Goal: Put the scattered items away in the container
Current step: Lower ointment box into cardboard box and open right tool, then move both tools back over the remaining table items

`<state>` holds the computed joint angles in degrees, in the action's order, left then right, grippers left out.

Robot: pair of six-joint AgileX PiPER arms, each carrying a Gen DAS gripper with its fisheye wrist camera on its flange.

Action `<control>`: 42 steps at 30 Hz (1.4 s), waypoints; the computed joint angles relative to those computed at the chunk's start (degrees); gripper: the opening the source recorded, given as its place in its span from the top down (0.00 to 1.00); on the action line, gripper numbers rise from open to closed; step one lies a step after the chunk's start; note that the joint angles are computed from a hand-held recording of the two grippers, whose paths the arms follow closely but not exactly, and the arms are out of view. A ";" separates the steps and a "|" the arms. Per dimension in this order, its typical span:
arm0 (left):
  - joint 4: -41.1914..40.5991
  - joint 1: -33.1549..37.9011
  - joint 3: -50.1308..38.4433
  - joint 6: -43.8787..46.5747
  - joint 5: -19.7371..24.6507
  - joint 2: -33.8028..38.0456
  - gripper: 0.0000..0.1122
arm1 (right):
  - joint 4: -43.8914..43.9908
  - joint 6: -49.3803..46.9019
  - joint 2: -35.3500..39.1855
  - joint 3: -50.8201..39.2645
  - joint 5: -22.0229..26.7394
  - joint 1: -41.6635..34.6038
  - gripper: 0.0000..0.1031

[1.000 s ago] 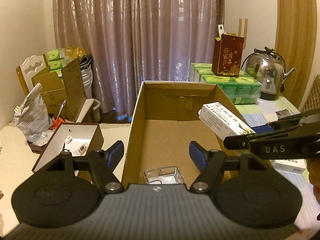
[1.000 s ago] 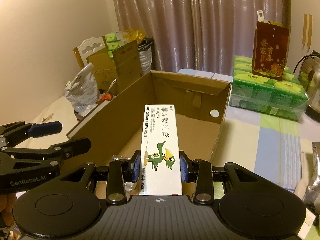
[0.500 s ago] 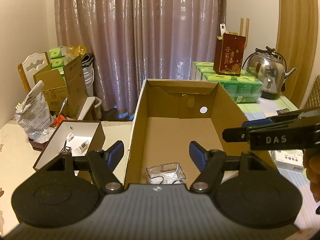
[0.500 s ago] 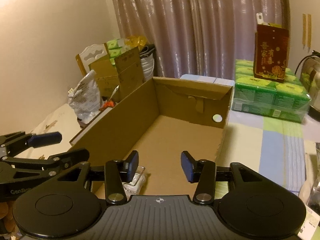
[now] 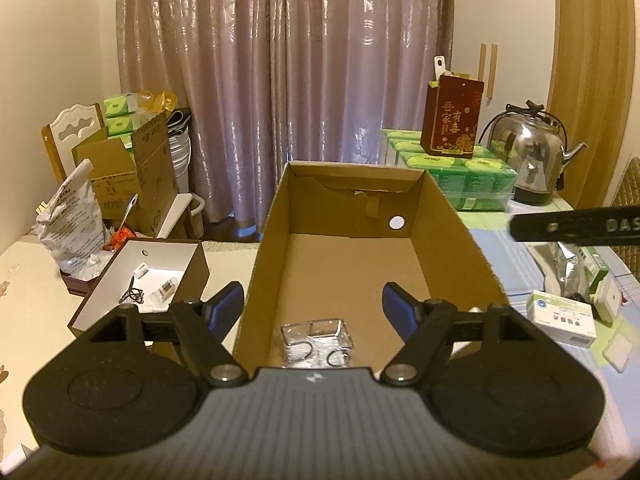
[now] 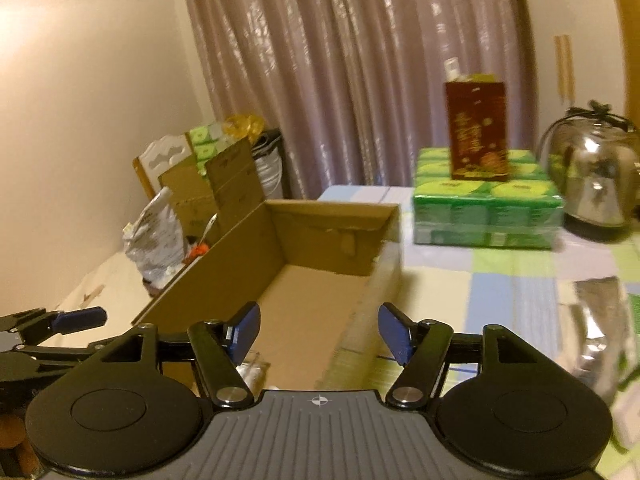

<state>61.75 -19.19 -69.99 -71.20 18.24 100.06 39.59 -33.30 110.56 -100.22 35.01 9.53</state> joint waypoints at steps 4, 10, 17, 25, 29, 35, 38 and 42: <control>0.15 -2.23 1.06 -1.62 1.30 -1.62 0.34 | 3.31 -5.68 -5.78 8.56 -1.40 -3.87 0.34; 2.41 -8.08 1.82 -5.41 4.51 -3.21 0.30 | 6.97 -12.91 -13.35 20.89 -2.03 -11.28 0.25; 3.95 -16.88 0.00 -7.64 8.30 -2.66 0.20 | 10.10 -22.07 -20.32 31.81 0.40 -23.19 0.14; 1.13 -25.38 -6.80 -5.81 9.70 2.21 0.09 | 11.57 -29.19 -22.65 35.74 4.04 -35.60 0.02; -3.94 -27.95 -11.46 -1.17 9.18 6.10 0.09 | 11.69 -31.34 -22.29 36.00 6.43 -39.91 0.02; -11.45 -30.10 -17.44 5.87 10.40 11.84 0.09 | 11.97 -34.81 -20.84 35.63 9.25 -43.21 0.02; -14.74 -30.21 -18.91 8.81 10.80 13.63 0.09 | 11.35 -35.01 -19.67 34.96 10.22 -43.94 0.02; -18.54 -29.99 -21.37 12.48 11.57 16.04 0.09 | 10.95 -34.96 -17.60 33.83 10.70 -44.35 0.02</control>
